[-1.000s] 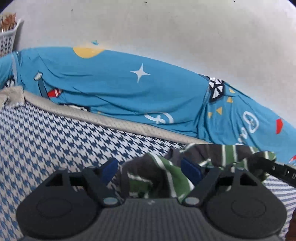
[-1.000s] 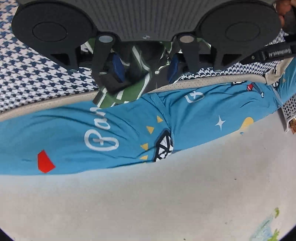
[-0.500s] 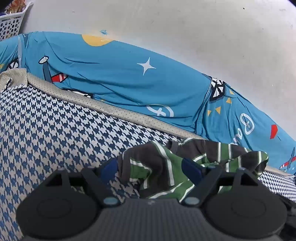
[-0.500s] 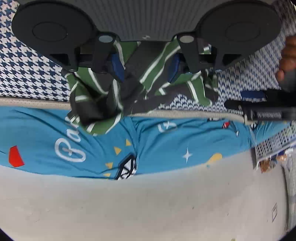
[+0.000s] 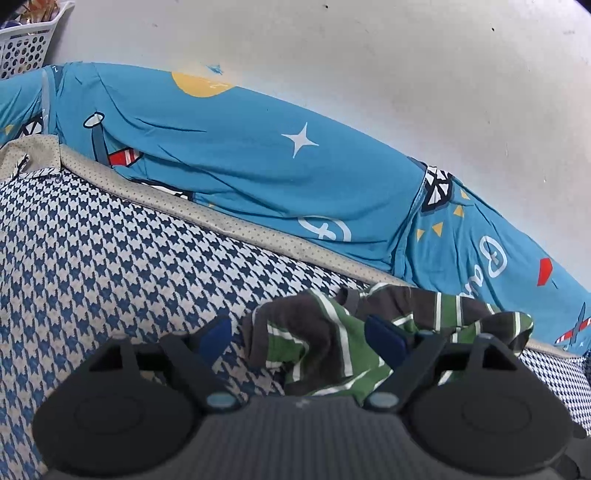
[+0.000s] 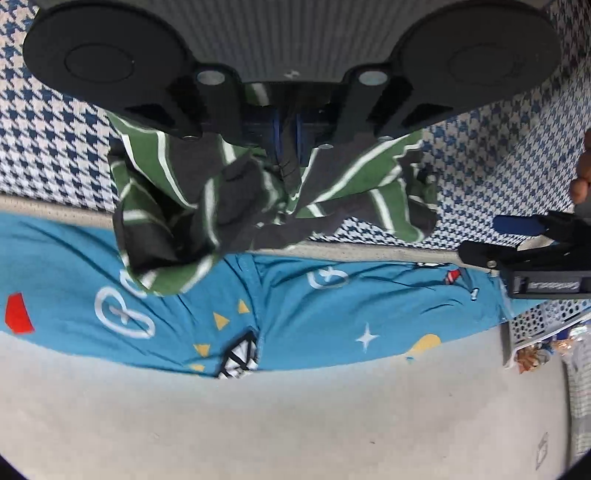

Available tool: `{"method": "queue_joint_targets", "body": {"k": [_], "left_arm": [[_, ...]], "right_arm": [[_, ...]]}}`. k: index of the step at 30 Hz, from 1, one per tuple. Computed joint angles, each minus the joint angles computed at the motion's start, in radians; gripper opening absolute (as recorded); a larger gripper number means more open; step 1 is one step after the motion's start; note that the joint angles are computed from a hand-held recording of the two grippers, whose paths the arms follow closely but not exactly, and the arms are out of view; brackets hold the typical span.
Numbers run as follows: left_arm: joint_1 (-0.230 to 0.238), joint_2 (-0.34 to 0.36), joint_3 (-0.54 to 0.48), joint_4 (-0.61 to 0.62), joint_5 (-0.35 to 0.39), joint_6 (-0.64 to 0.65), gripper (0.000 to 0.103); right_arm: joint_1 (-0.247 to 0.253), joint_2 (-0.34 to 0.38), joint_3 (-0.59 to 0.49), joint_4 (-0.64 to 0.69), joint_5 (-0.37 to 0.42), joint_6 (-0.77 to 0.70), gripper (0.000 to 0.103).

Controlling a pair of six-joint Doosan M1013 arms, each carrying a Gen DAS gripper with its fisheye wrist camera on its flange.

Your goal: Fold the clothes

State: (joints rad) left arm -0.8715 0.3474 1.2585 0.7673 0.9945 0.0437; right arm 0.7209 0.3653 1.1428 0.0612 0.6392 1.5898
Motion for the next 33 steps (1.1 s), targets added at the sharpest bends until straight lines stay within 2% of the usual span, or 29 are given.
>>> {"method": "queue_joint_targets", "body": {"k": [1,5,10,19,27,33], "left_arm": [[0.000,-0.002,0.002,0.001,0.001,-0.001,0.083],[0.000,-0.014,0.010,0.006,0.006,-0.003,0.083],[-0.005,-0.034,0.024,0.029,0.025,-0.009,0.087],[-0.026,-0.088,0.074,0.076,0.027,-0.056,0.090],[-0.060,-0.159,0.159,0.148,0.038,-0.153,0.093],[-0.077,-0.200,0.208,0.205,0.094,-0.226,0.095]], "right_arm": [[0.001,-0.005,0.004,0.013,-0.005,-0.015,0.010],[-0.007,-0.029,0.023,0.216,-0.009,-0.180,0.010],[-0.003,-0.056,0.050,0.414,0.010,-0.365,0.010],[0.042,-0.084,0.084,0.605,0.012,-0.536,0.010],[0.069,-0.097,0.112,0.729,0.028,-0.634,0.010],[0.087,-0.096,0.121,0.841,0.081,-0.727,0.010]]}}
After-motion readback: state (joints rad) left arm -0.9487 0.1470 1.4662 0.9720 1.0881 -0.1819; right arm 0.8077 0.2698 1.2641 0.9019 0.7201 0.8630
